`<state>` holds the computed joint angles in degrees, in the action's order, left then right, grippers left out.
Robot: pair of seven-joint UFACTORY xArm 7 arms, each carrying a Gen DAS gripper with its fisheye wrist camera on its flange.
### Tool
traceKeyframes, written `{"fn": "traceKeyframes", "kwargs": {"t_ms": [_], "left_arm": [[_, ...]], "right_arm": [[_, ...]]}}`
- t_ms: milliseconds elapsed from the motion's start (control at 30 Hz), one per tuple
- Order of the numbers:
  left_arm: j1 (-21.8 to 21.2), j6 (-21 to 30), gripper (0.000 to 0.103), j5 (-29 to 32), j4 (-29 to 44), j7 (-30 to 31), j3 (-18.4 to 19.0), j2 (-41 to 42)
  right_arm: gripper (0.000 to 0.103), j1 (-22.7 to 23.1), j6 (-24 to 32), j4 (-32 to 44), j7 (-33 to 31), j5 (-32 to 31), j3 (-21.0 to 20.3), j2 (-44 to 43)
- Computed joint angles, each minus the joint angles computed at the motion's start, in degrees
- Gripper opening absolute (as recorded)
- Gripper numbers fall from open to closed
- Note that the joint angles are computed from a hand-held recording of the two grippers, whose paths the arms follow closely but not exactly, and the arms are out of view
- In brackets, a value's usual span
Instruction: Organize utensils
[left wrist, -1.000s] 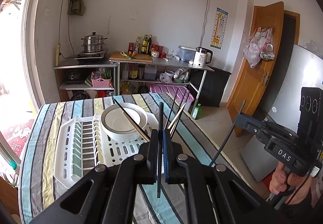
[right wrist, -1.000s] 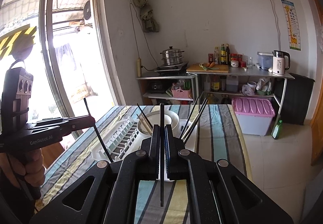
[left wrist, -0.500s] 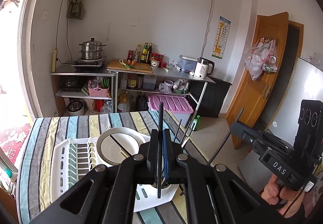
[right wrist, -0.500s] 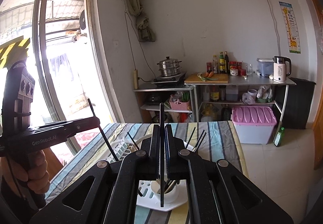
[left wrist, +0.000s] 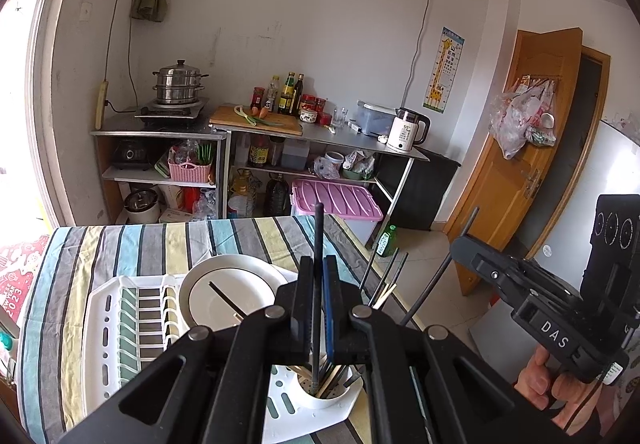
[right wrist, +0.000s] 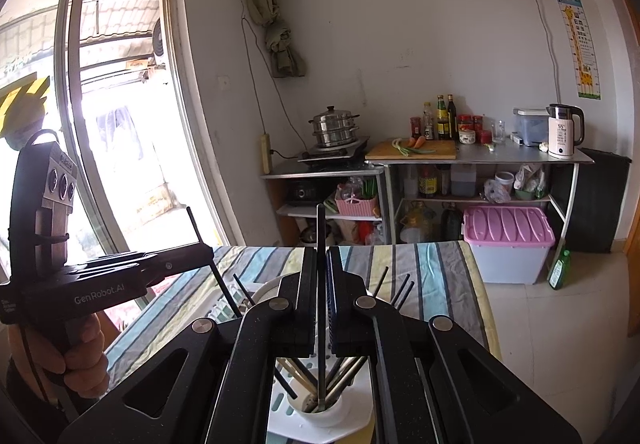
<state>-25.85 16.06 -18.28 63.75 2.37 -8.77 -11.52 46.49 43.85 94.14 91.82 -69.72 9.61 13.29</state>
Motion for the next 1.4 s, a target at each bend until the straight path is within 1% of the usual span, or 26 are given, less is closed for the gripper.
{"fn": "traceKeyframes", "kwargs": {"t_ms": [433, 500, 600, 733, 833, 933, 967, 1033, 1100, 1200, 1300, 1400], "left_arm": [[0.6, 0.0, 0.005, -1.8, -0.7, 0.5, -0.4, 4.0], [1.2, -0.5, 0.005, -0.1, -1.1, -0.9, -1.0, 3.9], [1.4, -0.5, 0.005, 0.5, -1.2, -1.7, -1.0, 4.0], [2.6, -0.6, 0.005, 4.6, -1.3, -5.2, -1.7, 4.4], [2.4, -0.5, 0.006, 4.8, -1.4, -5.3, -1.5, 4.3], [2.6, -0.8, 0.006, 6.2, -1.9, -6.2, -1.6, 3.8], [2.4, -1.0, 0.006, 5.9, -2.2, -6.0, -1.5, 3.6], [2.7, -1.1, 0.006, 7.0, -2.8, -7.0, -1.7, 3.1], [3.2, -1.1, 0.006, 9.0, -3.4, -8.5, -2.1, 2.5], [3.4, -1.5, 0.006, 10.2, -5.3, -9.9, -2.1, 0.9], [2.7, -3.1, 0.009, 9.6, -8.6, -9.9, -1.5, -1.6], [3.4, -4.7, 0.011, 11.0, -12.7, -12.1, -2.2, -4.9]], "right_arm": [[0.004, -1.8, -3.9, -3.9, 2.0, 3.2, -0.7, 0.6], [0.004, -2.0, -4.1, -4.2, 2.0, 3.6, -0.8, 0.7], [0.004, -2.1, -4.2, -4.3, 2.1, 4.2, -1.0, 0.9], [0.004, -2.4, -4.5, -4.9, 1.9, 4.5, -1.0, 0.5], [0.004, -3.0, -6.0, -5.6, 1.9, 5.0, -1.0, -0.1], [0.006, -3.1, -4.9, -5.5, 0.3, 6.3, -0.6, -0.1], [0.012, -3.0, -4.7, -5.6, 0.2, 6.3, -0.6, -0.2], [0.017, -2.9, -4.9, -6.2, 0.6, 5.6, -0.5, -0.6], [0.017, -2.8, -4.1, -6.7, 0.9, 5.5, -0.3, -1.0], [0.017, -2.8, -3.8, -8.1, 2.1, 5.1, 0.2, -2.1], [0.017, -2.6, -2.3, -9.7, 3.5, 4.1, 1.2, -3.4], [0.018, -2.6, -1.4, -12.1, 5.3, 2.6, 2.4, -5.1]]}}
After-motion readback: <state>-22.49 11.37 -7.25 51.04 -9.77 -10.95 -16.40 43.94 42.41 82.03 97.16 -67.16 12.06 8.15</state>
